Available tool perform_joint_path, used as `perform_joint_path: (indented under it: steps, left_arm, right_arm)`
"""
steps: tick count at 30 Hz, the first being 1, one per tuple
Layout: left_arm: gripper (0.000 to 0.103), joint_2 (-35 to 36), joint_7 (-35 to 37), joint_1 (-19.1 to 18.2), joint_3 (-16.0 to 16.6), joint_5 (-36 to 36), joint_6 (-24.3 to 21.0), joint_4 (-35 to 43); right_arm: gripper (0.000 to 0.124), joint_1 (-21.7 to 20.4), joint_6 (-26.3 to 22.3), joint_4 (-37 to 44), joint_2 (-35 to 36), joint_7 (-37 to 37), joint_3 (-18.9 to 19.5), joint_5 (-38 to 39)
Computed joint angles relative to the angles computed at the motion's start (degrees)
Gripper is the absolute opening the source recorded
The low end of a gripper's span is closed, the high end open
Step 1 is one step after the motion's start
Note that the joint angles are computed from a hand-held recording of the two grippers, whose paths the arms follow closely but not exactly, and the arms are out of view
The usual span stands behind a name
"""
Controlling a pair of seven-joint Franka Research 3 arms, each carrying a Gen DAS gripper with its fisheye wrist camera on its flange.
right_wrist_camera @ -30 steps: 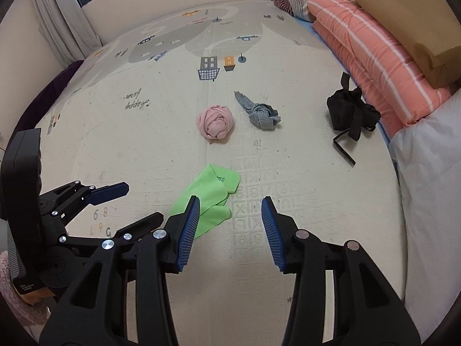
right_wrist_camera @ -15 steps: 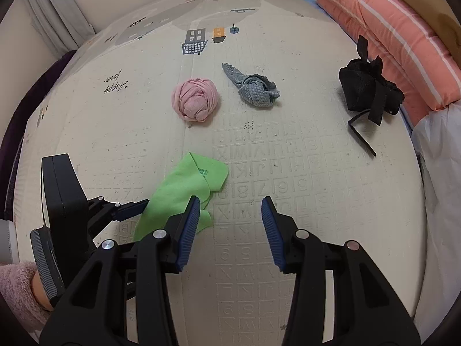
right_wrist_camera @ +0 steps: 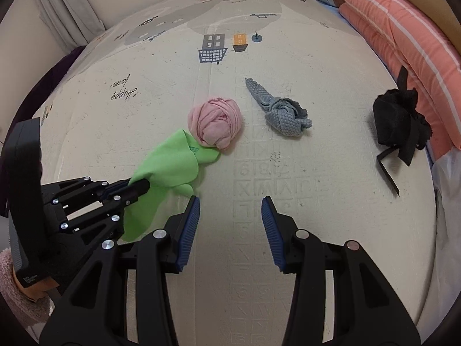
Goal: Collect trash
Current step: 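Grasp the green paper with the left gripper, then grasp the pink ball with the right gripper while the left lifts the green paper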
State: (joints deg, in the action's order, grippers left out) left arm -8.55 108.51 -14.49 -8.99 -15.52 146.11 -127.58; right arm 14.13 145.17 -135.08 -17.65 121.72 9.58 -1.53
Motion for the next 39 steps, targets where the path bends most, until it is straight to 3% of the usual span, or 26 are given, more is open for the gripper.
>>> perform_joint_path:
  steps: [2,3,9,16,17,18,19,20,29,39]
  left_arm:
    - [0.005,0.5,-0.4,0.7,0.4,0.8,0.9,1.0]
    - [0.005,0.7,-0.6,1.1,0.5,1.4,1.5,1.4]
    - [0.005,2.0,-1.0,3.1,1.0,3.3,4.2,2.4]
    - [0.005,2.7,-0.2,4.5,1.5,3.1,5.0,1.8]
    - [0.005,2.7,0.1,4.6,1.5,2.8,4.9,1.7]
    - [0.005,2.6,0.3,4.7,1.6,2.6,4.9,1.6]
    - [0.005,2.5,0.6,4.8,1.6,2.3,4.8,1.5]
    - [0.005,2.4,0.8,4.9,1.7,2.1,4.7,1.4]
    - [0.005,-0.8,2.7,4.6,2.5,-0.8,2.2,1.9]
    - [0.005,-10.4,3.3,3.9,5.7,-1.3,-6.2,3.6]
  right_arm:
    - [0.073,-0.6,1.2,1.8,2.3,0.8,0.6,-2.1]
    - [0.076,-0.9,2.2,2.6,3.5,1.2,0.9,-3.5]
    - [0.076,0.1,7.0,8.6,12.9,2.3,-0.7,-7.3]
    - [0.076,3.6,7.5,15.6,22.9,6.6,-4.8,-13.1]
    - [0.075,4.1,7.7,15.9,23.4,7.0,-5.4,-13.6]
    - [0.064,4.6,7.4,16.2,23.7,7.6,-5.9,-14.5]
    - [0.053,5.1,6.7,16.5,23.8,8.4,-6.4,-15.7]
    - [0.049,5.3,6.0,16.7,23.7,7.7,-6.5,-15.3]
    - [0.048,6.3,-0.4,16.8,19.1,7.8,-5.4,-15.7]
    - [0.048,6.4,-13.3,20.1,8.9,9.4,-0.2,-16.3]
